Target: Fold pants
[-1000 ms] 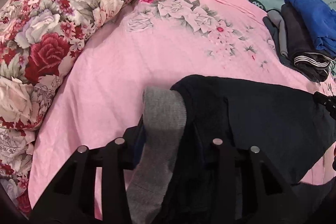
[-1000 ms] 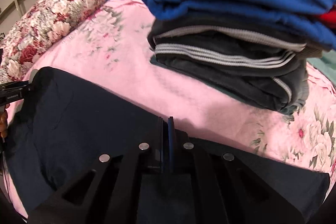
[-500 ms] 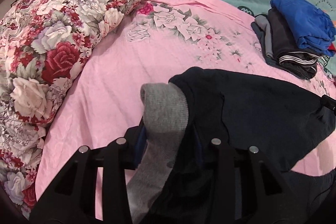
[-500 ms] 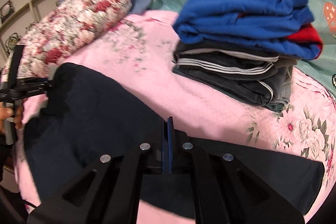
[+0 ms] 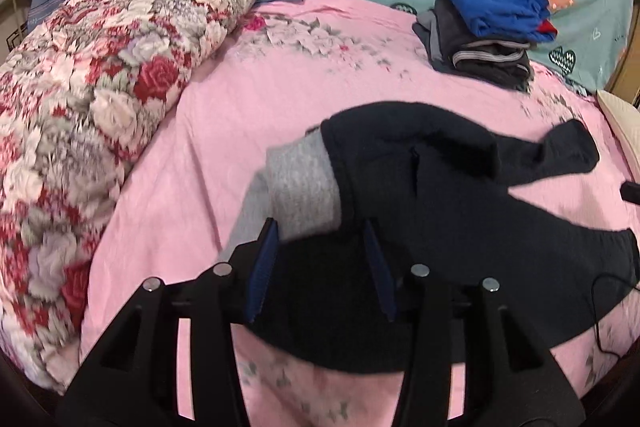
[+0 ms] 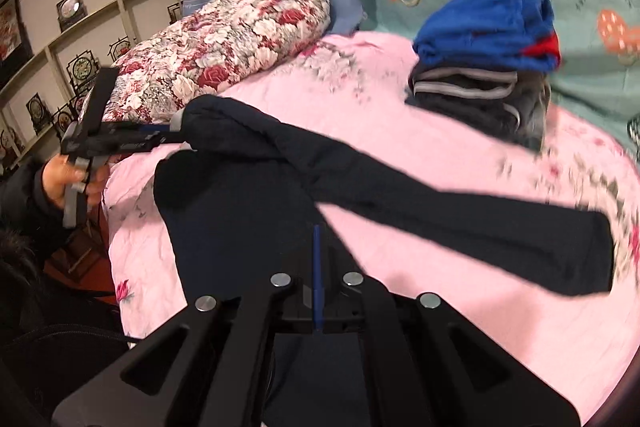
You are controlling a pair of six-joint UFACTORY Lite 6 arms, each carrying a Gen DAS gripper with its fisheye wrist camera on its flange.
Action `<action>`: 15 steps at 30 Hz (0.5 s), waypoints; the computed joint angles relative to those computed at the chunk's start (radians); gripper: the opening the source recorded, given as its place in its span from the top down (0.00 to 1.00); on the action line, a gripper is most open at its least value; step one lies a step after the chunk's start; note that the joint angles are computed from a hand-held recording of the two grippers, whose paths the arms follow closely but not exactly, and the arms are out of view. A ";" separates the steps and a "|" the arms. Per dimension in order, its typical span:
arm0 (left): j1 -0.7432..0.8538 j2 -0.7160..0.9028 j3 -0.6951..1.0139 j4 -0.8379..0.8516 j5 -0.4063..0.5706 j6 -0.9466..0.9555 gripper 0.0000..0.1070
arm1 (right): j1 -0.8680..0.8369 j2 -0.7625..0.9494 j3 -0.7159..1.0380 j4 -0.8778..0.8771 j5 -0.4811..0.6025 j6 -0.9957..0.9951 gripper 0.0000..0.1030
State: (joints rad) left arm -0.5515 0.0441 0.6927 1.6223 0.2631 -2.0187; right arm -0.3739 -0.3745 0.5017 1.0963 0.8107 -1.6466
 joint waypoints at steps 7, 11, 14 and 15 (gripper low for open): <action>0.009 -0.020 -0.065 0.116 0.015 -0.191 0.58 | 0.063 0.282 0.136 0.204 -0.133 0.044 0.41; 0.012 0.000 -0.035 0.088 0.023 -0.171 0.58 | 0.115 0.591 0.354 0.219 -0.171 0.362 0.41; -0.001 -0.001 -0.011 0.052 0.042 -0.127 0.57 | 0.189 0.698 0.432 0.156 -0.281 0.587 0.41; -0.004 0.002 0.000 0.041 0.050 -0.110 0.55 | 0.208 0.726 0.447 0.157 -0.302 0.621 0.42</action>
